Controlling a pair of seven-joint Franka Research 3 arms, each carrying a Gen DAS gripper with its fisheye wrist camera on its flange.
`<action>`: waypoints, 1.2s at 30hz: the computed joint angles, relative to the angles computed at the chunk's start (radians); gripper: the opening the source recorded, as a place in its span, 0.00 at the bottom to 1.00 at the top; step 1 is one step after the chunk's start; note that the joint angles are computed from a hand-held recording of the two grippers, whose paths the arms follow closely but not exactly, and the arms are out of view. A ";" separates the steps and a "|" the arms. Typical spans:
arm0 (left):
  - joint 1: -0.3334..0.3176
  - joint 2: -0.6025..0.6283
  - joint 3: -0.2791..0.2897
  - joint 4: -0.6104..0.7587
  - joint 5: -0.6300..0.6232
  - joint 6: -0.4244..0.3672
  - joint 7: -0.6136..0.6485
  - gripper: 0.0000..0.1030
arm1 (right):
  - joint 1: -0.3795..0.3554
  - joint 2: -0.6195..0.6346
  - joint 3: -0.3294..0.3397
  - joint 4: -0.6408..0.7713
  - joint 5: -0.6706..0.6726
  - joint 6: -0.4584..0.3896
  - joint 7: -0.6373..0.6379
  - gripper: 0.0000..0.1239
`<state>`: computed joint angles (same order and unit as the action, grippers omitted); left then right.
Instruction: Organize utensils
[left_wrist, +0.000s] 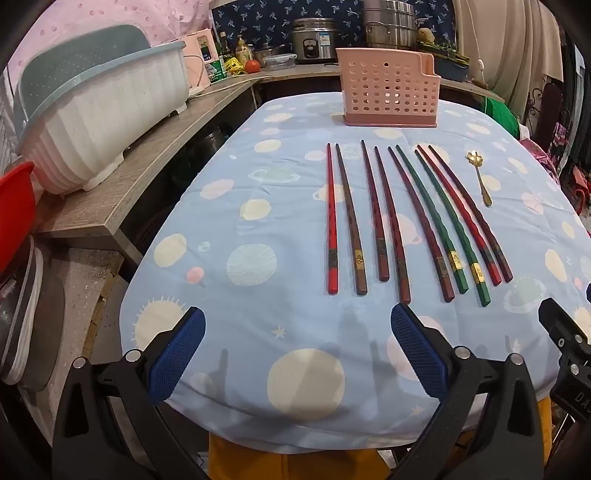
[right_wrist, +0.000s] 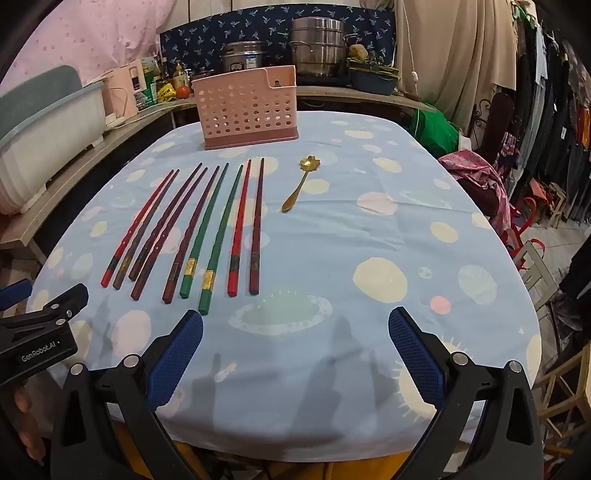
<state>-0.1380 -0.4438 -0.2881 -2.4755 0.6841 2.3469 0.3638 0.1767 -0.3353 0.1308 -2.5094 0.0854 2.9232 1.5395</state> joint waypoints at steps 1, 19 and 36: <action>0.001 0.000 -0.002 0.000 0.002 0.000 -0.004 0.93 | 0.001 0.001 -0.001 0.000 0.001 -0.002 0.000 0.78; 0.006 -0.009 0.004 -0.010 -0.017 0.005 0.007 0.93 | 0.020 -0.005 -0.017 -0.002 0.045 -0.010 -0.032 0.78; 0.006 -0.014 0.004 -0.017 -0.018 0.006 0.000 0.93 | 0.027 -0.003 -0.022 0.001 0.058 -0.014 -0.039 0.78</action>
<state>-0.1317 -0.4581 -0.2838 -2.4928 0.6658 2.3533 0.3634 0.2035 -0.3379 0.1084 -2.5088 0.1437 2.9094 1.5004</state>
